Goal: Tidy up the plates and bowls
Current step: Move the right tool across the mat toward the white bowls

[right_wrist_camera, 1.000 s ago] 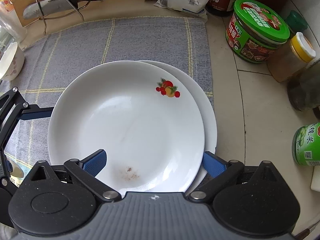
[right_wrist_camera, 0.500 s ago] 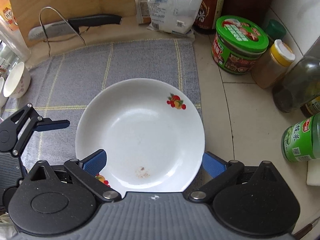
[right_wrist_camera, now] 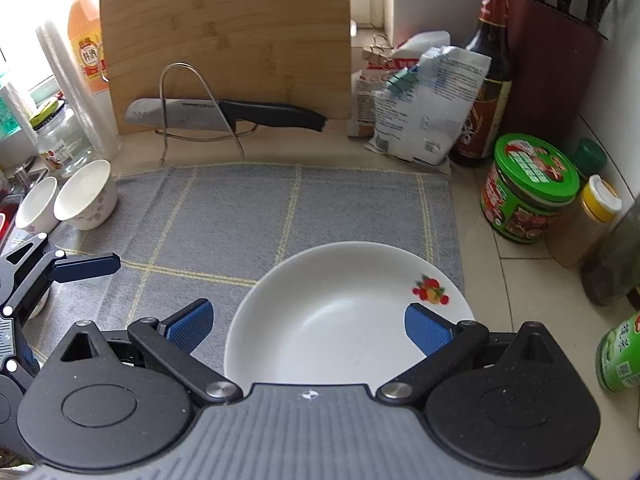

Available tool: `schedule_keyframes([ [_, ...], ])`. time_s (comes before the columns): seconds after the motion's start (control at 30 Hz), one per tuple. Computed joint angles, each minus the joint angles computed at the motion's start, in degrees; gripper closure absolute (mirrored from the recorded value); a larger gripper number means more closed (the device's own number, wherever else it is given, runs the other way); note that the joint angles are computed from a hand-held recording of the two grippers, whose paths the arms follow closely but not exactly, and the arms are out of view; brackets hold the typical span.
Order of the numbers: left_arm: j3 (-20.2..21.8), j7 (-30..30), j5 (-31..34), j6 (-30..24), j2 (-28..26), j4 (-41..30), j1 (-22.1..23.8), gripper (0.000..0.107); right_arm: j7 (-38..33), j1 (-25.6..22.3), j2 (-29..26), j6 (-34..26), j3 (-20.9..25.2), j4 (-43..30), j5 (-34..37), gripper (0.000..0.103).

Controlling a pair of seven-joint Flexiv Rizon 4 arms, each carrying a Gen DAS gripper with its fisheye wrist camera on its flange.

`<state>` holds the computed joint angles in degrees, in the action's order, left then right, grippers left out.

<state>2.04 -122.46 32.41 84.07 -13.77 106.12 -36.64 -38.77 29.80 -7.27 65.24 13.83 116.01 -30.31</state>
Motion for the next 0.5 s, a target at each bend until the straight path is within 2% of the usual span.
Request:
schedule_keyframes([
  [0.03, 3.1, -5.3, 3.5, -1.6, 1.0, -0.6, -2.7, 0.005, 1.5, 0.4, -0.5, 1.7, -0.7, 0.3, -2.9, 0.000],
  [0.1, 5.7, -14.5, 10.2, -5.6, 3.4, -1.0, -5.4, 0.005, 3.2, 0.9, -1.8, 4.9, -1.5, 0.4, -6.6, 0.000],
  [0.2, 6.3, -23.7, 17.3, -11.4, 7.8, 0.7, -6.9, 0.005, 2.4, 2.0, -4.4, 6.9, -1.2, -1.3, -6.7, 0.000],
  [0.3, 5.4, -27.5, 19.2, -15.3, 12.9, 5.1, -6.0, 0.005, 0.5, 4.1, -6.9, 6.1, -0.4, -4.2, -4.9, 0.000],
  [0.37, 5.1, -28.5, 18.6, -15.6, 16.0, 8.8, -4.6, 0.005, 0.2, 6.2, -8.3, 5.4, -0.8, -5.9, -5.8, 0.000],
  [0.5, 5.2, -26.6, 16.7, -15.5, 22.3, 15.7, -1.8, 0.005, 0.5, 10.5, -11.2, 1.8, -0.8, -10.3, -6.1, 0.000],
])
